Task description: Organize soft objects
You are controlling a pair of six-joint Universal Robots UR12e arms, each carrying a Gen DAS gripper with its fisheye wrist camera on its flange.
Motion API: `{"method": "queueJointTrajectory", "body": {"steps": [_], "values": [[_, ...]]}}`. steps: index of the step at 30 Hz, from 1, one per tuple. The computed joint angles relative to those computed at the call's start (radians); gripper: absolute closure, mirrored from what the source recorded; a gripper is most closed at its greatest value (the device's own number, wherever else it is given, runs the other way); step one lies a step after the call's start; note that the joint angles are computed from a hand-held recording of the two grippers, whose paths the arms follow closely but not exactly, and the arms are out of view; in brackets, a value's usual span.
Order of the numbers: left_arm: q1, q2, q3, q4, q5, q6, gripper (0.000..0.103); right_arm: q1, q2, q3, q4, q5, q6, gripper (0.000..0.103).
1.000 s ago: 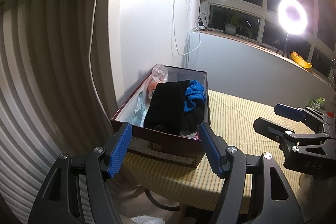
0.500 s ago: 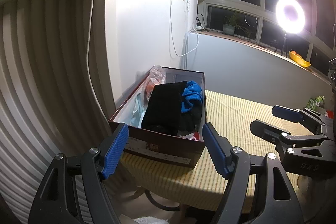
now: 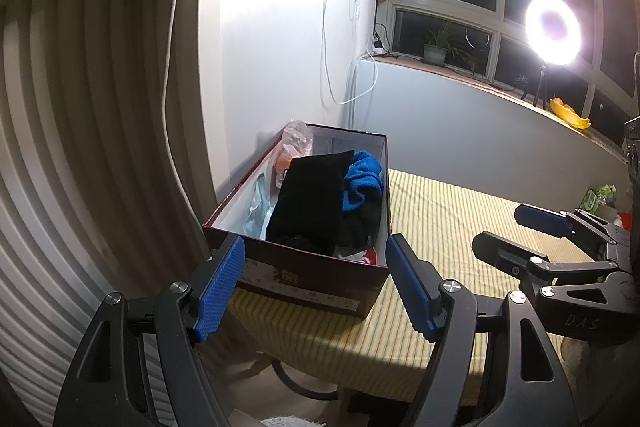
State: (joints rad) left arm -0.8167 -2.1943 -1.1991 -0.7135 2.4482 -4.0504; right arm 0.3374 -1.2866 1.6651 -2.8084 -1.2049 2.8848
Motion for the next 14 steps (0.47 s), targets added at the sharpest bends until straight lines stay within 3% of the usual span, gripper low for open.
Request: {"method": "queueJointTrajectory", "body": {"steps": [14], "values": [[-0.004,-0.008,0.009,-0.003,0.015,-0.006,0.03,-0.007,0.003,0.005,0.002,0.0,0.001,0.029]]}}
